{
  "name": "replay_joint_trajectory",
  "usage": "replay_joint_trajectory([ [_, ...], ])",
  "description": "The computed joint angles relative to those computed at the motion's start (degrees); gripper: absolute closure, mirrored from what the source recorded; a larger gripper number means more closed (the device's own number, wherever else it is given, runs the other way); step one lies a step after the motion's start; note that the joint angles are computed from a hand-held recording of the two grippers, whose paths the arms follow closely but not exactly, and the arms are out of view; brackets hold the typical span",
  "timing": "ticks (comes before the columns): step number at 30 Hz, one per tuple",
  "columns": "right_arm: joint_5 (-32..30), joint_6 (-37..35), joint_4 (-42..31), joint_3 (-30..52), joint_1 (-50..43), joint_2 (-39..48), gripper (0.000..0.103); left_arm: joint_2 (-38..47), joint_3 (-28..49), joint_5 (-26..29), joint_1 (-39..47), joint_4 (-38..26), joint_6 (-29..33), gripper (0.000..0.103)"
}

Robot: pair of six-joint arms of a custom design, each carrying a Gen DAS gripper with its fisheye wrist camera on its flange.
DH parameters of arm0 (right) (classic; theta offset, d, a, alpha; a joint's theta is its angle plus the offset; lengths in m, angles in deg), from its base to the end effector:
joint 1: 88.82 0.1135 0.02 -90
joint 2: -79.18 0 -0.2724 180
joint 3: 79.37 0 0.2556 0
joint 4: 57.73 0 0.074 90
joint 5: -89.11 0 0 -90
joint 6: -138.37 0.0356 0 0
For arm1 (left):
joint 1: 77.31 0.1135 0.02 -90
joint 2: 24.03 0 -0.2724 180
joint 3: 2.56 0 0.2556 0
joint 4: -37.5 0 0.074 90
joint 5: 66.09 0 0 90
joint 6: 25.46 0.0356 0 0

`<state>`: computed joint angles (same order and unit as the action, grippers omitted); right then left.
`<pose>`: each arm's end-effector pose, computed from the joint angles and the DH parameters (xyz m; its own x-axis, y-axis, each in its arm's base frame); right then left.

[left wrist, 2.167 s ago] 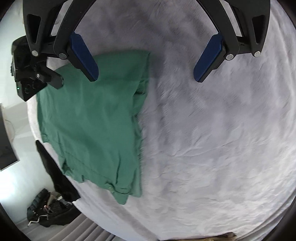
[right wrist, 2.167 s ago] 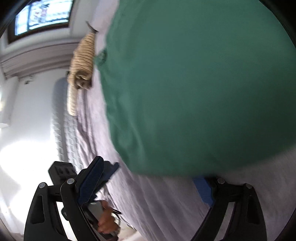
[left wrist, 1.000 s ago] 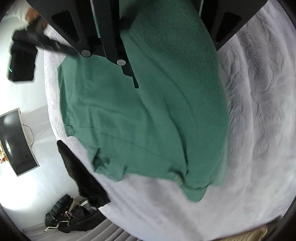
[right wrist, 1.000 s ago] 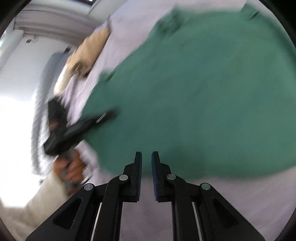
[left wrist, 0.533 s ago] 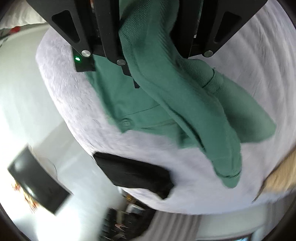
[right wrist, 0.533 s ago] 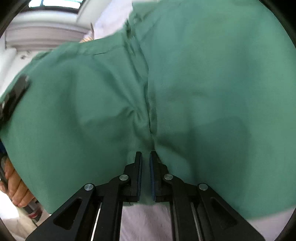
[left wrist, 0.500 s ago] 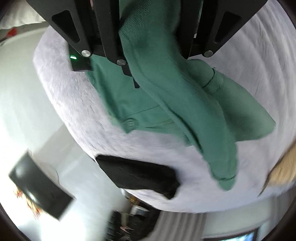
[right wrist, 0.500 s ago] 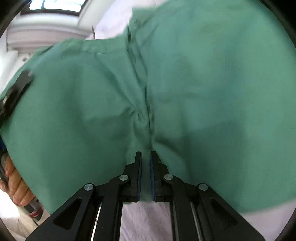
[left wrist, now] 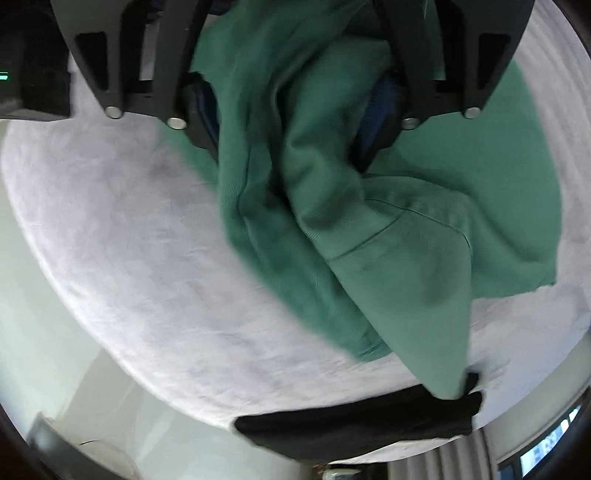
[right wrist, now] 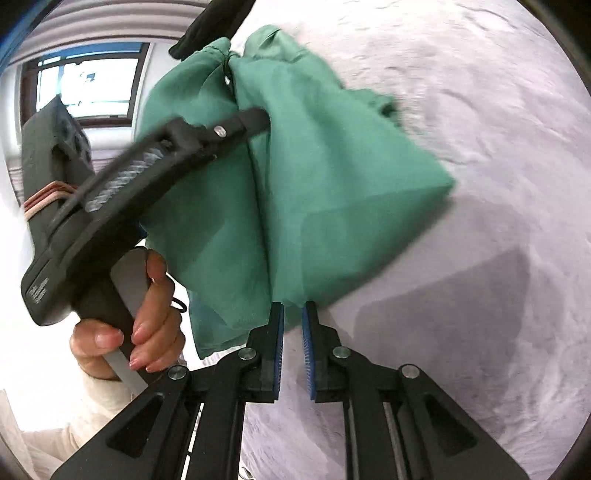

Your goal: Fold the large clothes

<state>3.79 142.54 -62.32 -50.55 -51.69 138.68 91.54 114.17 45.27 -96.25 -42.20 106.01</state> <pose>0.1540 0.1129 0.1546 -0.5136 0.8580 0.0124 0.4990 0.2869 0.8177 0.3878 -0.1468 0.2594 -0.4491 0.8062 -0.3853 0.8917 0.4318 -0.1359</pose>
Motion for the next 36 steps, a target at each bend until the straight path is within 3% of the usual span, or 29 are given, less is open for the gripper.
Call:
replay_joint_trajectory([
  [3, -0.29, 0.65, -2.99, -1.53, -0.40, -4.37, 0.089, -0.64, 3.33, 5.51, 0.35, -6.29, 2.15, 0.030],
  [5, -0.48, 0.10, -6.33, 2.07, -1.73, -1.88, 0.087, 0.14, 7.57, 10.13, 2.28, -11.55, 3.63, 0.030],
  [7, -0.25, -1.26, -14.97, 7.80, -2.43, -0.66, 0.050, 0.53, 10.90, 13.04, 5.18, -15.39, 4.98, 0.030],
  [8, 0.52, -2.70, -18.62, 7.72, -2.75, -4.37, 0.025, 0.77, 12.34, 13.40, 6.97, -17.02, 5.69, 0.018],
  [9, 1.44, -4.07, -21.35, 8.54, -3.23, -5.93, 0.024, 1.51, 14.10, 13.33, 8.70, -17.98, 5.93, 0.009],
  [11, 4.07, -6.36, -29.38, 12.07, -2.63, -8.12, 0.024, 3.03, 17.78, 12.41, 12.86, -18.41, 5.42, 0.009],
  [13, 3.08, -9.71, -32.69, 15.28, -5.68, -8.31, 0.024, 4.08, 19.21, 9.81, 16.08, -15.90, 3.49, 0.009],
  [20, -4.18, -19.66, -25.09, 21.66, -12.38, 3.90, 0.024, 8.72, 17.13, -1.42, 23.78, -3.63, -4.97, 0.009],
  [22, -2.92, -22.06, -27.99, 25.42, -10.47, 6.49, 0.024, 9.14, 15.56, -2.63, 24.43, -2.83, -5.29, 0.009],
  [24, -3.31, -26.44, -32.24, 34.23, -10.10, 15.36, 0.024, 8.28, 13.22, -2.87, 24.95, -1.77, -5.25, 0.009],
  [26, -0.27, -28.31, -39.22, 40.73, -8.29, 19.76, 0.024, 7.26, 12.48, -2.17, 25.76, -1.81, -4.92, 0.009],
  [28, 7.75, -27.41, -48.17, 45.53, -5.06, 19.66, 0.024, 7.03, 12.30, -2.12, 25.82, -1.23, -5.03, 0.009],
  [31, 14.60, -26.43, -53.46, 47.73, -3.17, 16.45, 0.024, 7.14, 12.44, -2.17, 26.19, -1.29, -5.15, 0.009],
  [32, 13.69, -28.45, -53.25, 48.05, -4.46, 15.68, 0.024, 7.47, 13.26, -2.17, 26.65, -2.19, -5.04, 0.009],
  [36, -0.70, -39.06, -48.11, 50.78, -14.62, 21.31, 0.024, 8.79, 14.84, -2.53, 26.90, -2.91, -5.96, 0.009],
])
